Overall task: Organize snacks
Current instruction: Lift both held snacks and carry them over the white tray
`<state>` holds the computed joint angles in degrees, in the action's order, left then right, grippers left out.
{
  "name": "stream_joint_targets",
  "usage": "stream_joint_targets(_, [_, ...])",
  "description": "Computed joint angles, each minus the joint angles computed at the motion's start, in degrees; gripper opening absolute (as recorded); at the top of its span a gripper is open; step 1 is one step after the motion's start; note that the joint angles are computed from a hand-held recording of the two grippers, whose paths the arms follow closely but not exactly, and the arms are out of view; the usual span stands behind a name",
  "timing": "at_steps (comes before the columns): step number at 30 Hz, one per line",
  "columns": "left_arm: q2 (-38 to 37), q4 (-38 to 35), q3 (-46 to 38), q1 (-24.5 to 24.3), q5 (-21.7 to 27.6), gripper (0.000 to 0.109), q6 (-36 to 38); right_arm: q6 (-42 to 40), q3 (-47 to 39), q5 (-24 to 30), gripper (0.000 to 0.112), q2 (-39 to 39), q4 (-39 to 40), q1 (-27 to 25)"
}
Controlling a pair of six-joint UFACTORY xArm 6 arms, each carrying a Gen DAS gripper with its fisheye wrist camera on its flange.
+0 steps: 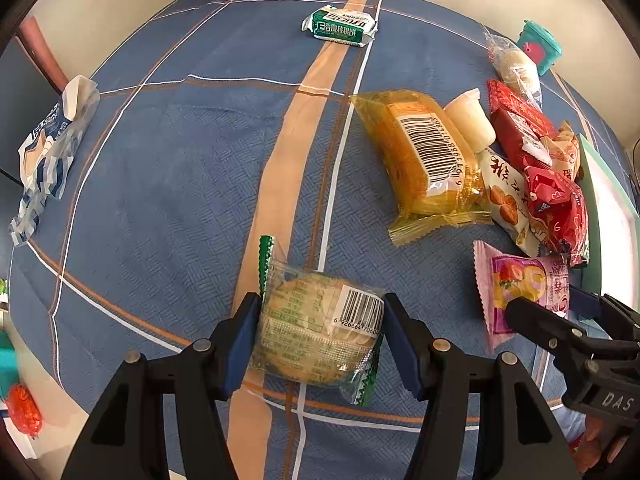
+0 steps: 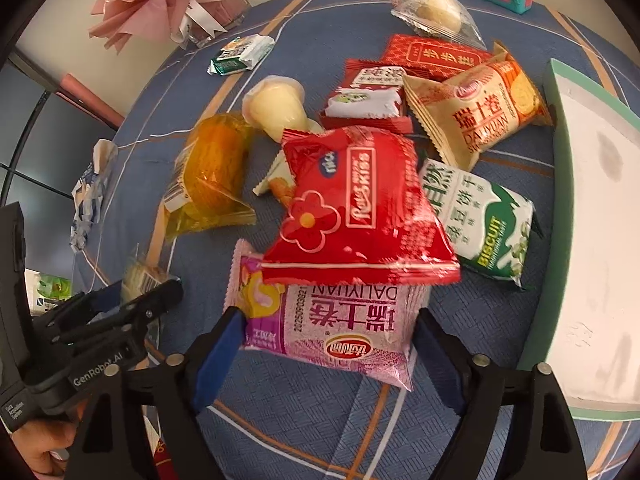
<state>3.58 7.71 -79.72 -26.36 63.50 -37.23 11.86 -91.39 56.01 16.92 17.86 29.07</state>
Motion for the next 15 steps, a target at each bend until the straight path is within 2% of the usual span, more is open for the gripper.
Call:
stream_joint_targets(3, [0.27,-0.31,0.13,0.44,-0.1,0.063,0.19,-0.7,-0.23,-0.7,0.099,0.62,0.84,0.38])
stream_joint_targets(10, [0.2,-0.43,1.15,1.27,-0.59,0.063,0.28,3.11,-4.64,0.37,0.099,3.92,-5.73,3.13])
stream_joint_targets(15, [0.39,-0.1,0.82,1.45,-0.41,0.063,-0.53,6.03,-6.42,1.18,0.085,5.08,-10.16,4.89])
